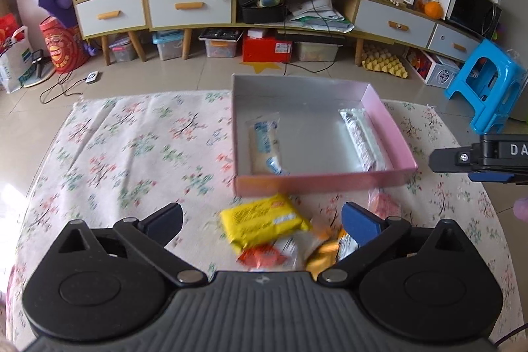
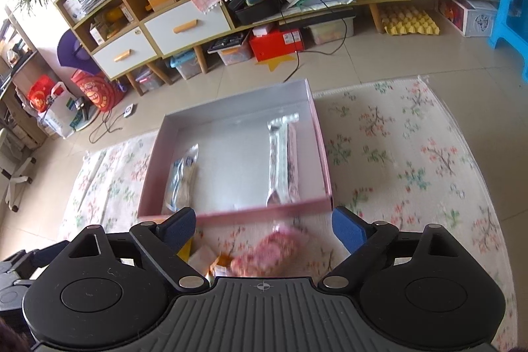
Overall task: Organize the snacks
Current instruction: 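Move both tools back over the snack pile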
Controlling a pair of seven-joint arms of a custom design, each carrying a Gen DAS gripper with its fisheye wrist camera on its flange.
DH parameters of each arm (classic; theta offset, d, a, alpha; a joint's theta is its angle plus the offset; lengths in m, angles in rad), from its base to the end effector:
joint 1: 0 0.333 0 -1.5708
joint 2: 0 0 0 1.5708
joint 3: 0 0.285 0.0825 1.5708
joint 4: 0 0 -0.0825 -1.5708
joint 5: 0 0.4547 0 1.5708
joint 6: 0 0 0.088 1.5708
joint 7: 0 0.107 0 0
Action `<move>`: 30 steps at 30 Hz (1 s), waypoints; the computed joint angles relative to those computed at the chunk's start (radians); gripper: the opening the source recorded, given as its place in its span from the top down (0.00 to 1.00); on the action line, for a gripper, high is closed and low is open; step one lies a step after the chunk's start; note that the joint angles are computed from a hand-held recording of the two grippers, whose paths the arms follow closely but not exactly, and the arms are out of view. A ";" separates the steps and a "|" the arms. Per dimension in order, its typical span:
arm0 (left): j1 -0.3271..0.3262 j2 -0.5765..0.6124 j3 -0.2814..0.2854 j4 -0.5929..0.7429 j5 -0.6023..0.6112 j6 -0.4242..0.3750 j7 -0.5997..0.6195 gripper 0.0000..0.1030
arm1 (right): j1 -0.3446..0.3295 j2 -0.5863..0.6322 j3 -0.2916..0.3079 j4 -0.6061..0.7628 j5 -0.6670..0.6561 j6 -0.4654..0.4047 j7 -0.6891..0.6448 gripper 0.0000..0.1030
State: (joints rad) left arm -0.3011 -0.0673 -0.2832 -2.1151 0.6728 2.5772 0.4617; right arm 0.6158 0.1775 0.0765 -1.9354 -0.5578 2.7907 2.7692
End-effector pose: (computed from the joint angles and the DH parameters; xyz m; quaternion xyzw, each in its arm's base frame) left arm 0.5217 -0.3596 0.4343 -0.6751 0.6493 -0.2585 0.2363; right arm 0.5211 0.4614 0.4016 -0.6414 0.6759 -0.1160 0.3440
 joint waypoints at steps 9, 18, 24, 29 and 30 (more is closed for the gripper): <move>0.008 -0.099 -0.008 -0.119 -0.069 0.002 -0.009 0.00 | -0.008 -0.064 0.037 -0.106 0.014 0.014 -0.019 0.08; 0.016 -0.145 -0.011 -0.221 -0.068 0.049 0.018 0.00 | -0.027 -0.111 0.065 -0.196 -0.050 -0.047 0.055 0.08; 0.009 -0.142 0.005 -0.247 -0.165 0.067 0.149 0.00 | -0.064 -0.134 0.085 -0.248 0.112 -0.019 0.002 0.08; 0.002 -0.127 0.021 -0.250 -0.270 0.071 0.236 0.03 | -0.066 -0.111 0.089 -0.230 0.152 -0.067 -0.037 0.08; 0.002 -0.122 0.022 -0.248 -0.285 0.069 0.247 0.05 | -0.064 -0.107 0.088 -0.227 0.155 -0.073 -0.040 0.08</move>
State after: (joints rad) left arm -0.2994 -0.1892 -0.2617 -2.3631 0.3880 2.6463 0.7083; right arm 0.5517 0.0709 0.1645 -2.1623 -0.4029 2.7176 2.7288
